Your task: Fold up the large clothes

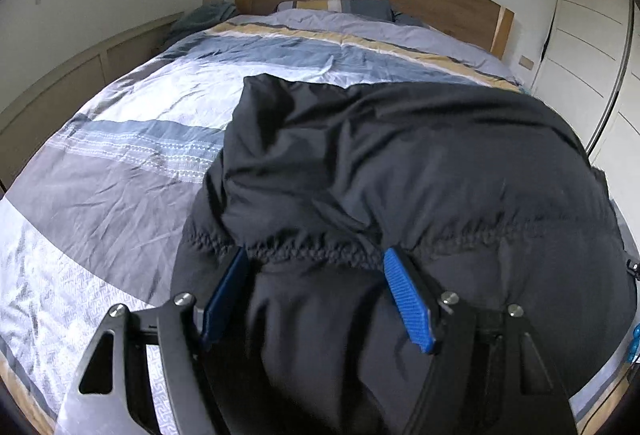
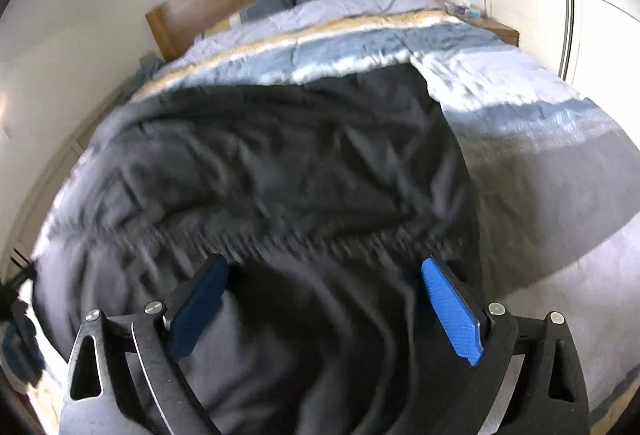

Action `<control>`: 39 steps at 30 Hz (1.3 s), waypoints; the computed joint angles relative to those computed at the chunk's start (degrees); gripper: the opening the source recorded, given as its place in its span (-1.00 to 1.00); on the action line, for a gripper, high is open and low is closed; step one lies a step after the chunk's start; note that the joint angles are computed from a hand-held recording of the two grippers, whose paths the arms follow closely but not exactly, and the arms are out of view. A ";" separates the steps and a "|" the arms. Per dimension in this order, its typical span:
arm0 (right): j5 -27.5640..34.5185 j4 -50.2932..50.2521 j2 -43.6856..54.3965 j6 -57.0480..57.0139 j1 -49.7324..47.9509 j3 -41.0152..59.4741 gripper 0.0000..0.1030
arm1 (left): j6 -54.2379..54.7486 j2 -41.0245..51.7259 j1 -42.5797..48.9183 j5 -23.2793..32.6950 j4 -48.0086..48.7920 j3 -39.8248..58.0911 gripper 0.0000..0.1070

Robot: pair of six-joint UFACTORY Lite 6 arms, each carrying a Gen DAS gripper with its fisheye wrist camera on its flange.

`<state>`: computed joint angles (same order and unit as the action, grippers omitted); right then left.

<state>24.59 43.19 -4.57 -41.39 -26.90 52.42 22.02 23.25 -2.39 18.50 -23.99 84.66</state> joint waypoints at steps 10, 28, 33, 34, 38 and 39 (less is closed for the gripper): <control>2.08 10.61 2.47 -11.17 -6.63 -3.25 0.99 | 5.04 -1.80 -1.25 -6.58 -4.63 -6.11 0.31; 8.30 6.16 1.32 -12.43 -15.17 -2.93 0.99 | 1.66 -6.23 0.00 -0.77 3.35 -7.27 0.32; 13.11 3.45 -2.74 -12.82 -20.21 -2.65 0.99 | 17.31 -6.63 10.37 9.53 -14.95 -3.82 0.32; 13.93 3.49 -2.83 -13.24 -21.21 -2.19 0.99 | 19.62 -4.34 13.46 13.86 -18.74 -0.65 0.32; 16.43 3.96 -0.78 -12.99 -24.53 1.56 0.99 | 20.03 4.83 20.12 23.82 -24.35 11.50 0.32; 16.77 4.43 0.23 -13.06 -25.05 2.44 0.99 | 19.26 7.49 20.83 26.04 -24.48 14.81 0.32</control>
<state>41.36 47.62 -4.35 -54.45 -51.95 54.86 41.27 30.74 18.44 44.54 -48.47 99.47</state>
